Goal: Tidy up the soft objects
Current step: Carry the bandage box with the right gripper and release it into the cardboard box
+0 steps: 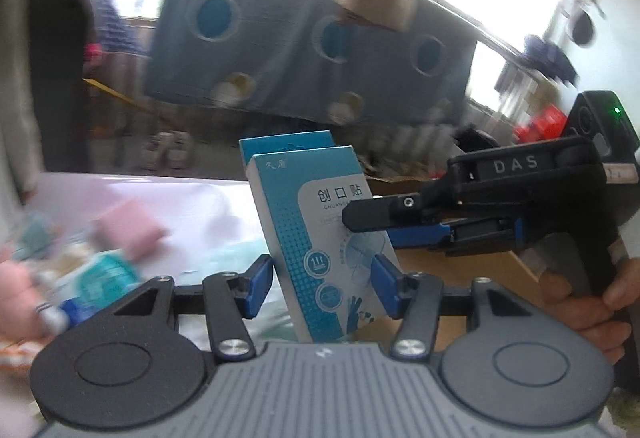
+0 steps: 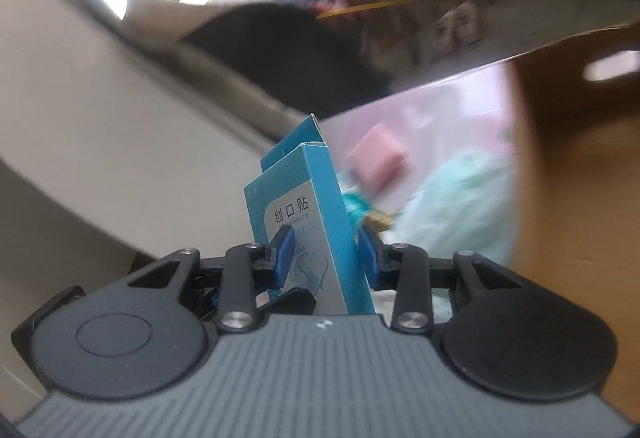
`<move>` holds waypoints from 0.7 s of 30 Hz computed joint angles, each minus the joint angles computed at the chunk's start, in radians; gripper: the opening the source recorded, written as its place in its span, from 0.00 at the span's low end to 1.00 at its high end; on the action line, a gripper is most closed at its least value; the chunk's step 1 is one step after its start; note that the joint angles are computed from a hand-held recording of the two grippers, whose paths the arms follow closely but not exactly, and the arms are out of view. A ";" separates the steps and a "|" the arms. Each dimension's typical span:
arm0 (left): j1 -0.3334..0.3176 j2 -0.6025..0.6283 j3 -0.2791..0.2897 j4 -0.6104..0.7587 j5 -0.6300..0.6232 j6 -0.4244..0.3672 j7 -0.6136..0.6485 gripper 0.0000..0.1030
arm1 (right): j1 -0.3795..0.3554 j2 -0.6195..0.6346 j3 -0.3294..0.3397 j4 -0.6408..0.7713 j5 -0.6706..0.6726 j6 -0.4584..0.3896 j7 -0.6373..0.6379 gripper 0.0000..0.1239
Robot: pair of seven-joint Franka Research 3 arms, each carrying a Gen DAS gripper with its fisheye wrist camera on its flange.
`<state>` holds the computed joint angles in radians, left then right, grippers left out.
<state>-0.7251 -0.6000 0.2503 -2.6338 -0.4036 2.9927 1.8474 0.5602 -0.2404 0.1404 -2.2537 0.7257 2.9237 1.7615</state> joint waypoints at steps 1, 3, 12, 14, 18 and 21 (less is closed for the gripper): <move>-0.034 0.041 0.011 0.036 -0.006 -0.013 0.011 0.53 | -0.009 -0.036 -0.010 -0.041 0.010 0.002 0.006 0.28; -0.093 0.130 0.036 0.117 -0.048 -0.043 0.048 0.53 | -0.014 -0.080 -0.043 -0.097 0.047 0.003 0.004 0.28; -0.064 0.579 -0.034 0.538 -0.091 -0.230 0.082 0.56 | -0.052 -0.039 -0.199 -0.133 0.259 -0.039 -0.209 0.28; -0.041 0.655 -0.058 0.610 -0.018 -0.258 0.016 0.56 | -0.071 0.002 -0.220 -0.114 0.318 -0.065 -0.282 0.28; -0.016 0.762 -0.089 0.705 0.134 -0.303 -0.105 0.55 | -0.122 0.120 -0.223 -0.047 0.394 -0.114 -0.368 0.28; -0.004 0.802 -0.105 0.735 0.233 -0.315 -0.174 0.56 | -0.163 0.204 -0.203 -0.013 0.424 -0.133 -0.402 0.28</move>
<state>-0.7289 0.2021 0.1458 -1.8988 -0.1706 2.6781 1.6736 0.3973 -0.0360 -0.0624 -2.2670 1.1498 2.7903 1.3592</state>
